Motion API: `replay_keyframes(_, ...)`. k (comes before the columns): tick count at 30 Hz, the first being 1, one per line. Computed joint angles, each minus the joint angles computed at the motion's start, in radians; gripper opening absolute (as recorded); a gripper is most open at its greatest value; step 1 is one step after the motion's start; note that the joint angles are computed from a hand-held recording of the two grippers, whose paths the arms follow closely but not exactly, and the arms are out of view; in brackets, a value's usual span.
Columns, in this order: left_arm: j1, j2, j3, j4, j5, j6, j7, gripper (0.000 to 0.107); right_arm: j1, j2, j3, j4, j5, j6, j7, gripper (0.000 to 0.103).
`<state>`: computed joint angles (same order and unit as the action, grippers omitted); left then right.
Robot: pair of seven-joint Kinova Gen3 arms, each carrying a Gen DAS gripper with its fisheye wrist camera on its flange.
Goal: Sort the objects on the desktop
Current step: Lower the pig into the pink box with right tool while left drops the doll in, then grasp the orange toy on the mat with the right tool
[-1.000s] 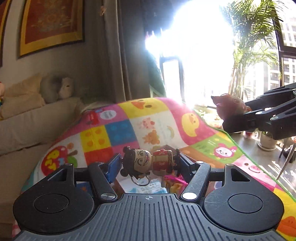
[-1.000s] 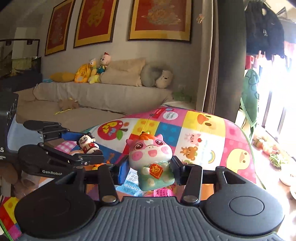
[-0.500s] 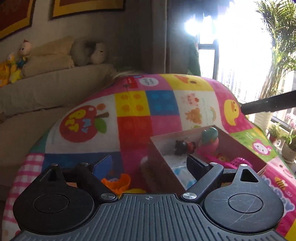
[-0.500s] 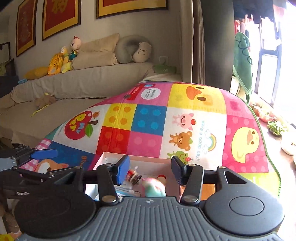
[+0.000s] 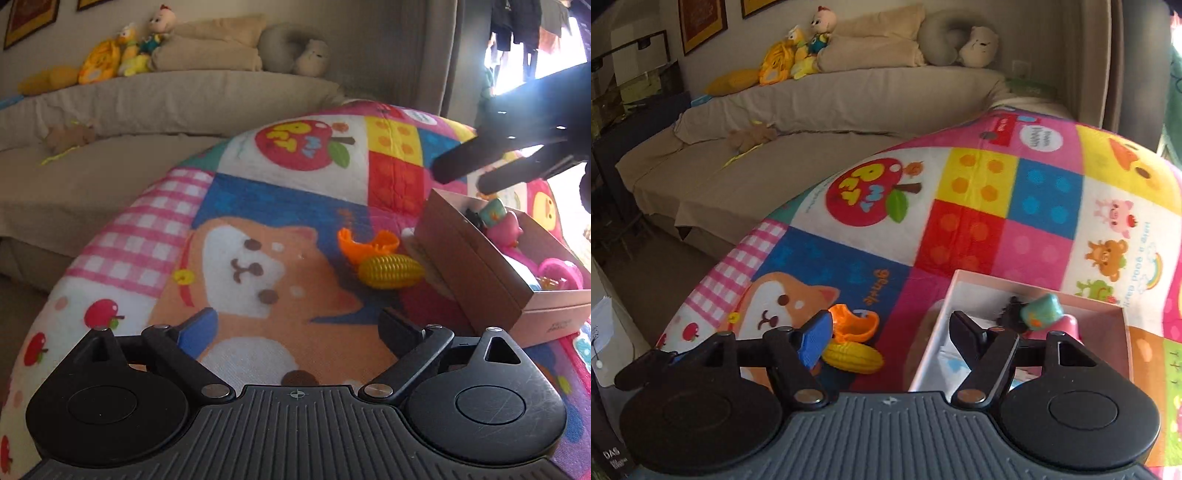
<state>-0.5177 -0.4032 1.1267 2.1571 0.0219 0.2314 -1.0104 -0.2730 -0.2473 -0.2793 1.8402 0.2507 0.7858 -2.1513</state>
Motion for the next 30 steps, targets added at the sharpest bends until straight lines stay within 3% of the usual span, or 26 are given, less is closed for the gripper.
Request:
replay_keyframes(4, 0.004, 0.014, 0.024, 0.001, -0.011, -0.003, -0.020, 0.099, -0.038, 0.184, -0.004, -0.106, 0.007, 0.046, -0.051, 0.072)
replay_keyframes(8, 0.037, 0.034, 0.005, 0.009, -0.011, -0.018, -0.038, 0.100, -0.144, 0.301, 0.054, -0.146, 0.130, 0.086, -0.150, 0.071)
replay_keyframes(11, 0.039, 0.038, 0.008, 0.005, -0.015, -0.012, -0.037, 0.100, -0.180, 0.344, 0.084, -0.160, 0.154, 0.099, -0.164, 0.047)
replay_keyframes(12, 0.040, 0.038, 0.009, 0.003, -0.015, -0.007, -0.036, 0.100, -0.155, 0.352, 0.067, -0.164, 0.130, 0.097, -0.154, 0.037)
replay_keyframes(14, 0.059, 0.049, -0.003, -0.004, -0.023, 0.013, -0.034, 0.100, -0.086, 0.353, 0.024, -0.160, 0.050, 0.082, -0.114, 0.028)
replay_keyframes(16, 0.121, 0.066, -0.043, -0.002, -0.056, 0.027, -0.012, 0.100, -0.091, 0.334, 0.024, -0.131, 0.020, 0.064, -0.097, 0.025)
replay_keyframes(19, 0.260, 0.074, -0.148, 0.024, -0.015, 0.023, -0.093, 0.100, -0.195, 0.274, 0.085, -0.061, 0.027, 0.041, -0.093, 0.017)
replay_keyframes(22, 0.390, 0.076, -0.233, 0.046, -0.026, 0.019, -0.125, 0.100, -0.187, 0.183, 0.080, 0.011, -0.073, -0.014, -0.034, 0.010)
replay_keyframes(25, 0.394, 0.063, -0.202, 0.042, -0.122, 0.038, -0.039, 0.100, -0.173, 0.052, 0.072, 0.079, -0.158, -0.073, 0.021, 0.009)
replay_keyframes(30, 0.312, 0.057, -0.110, 0.006, -0.152, 0.091, 0.014, 0.100, -0.133, -0.163, 0.046, 0.155, -0.221, -0.084, 0.084, 0.009)
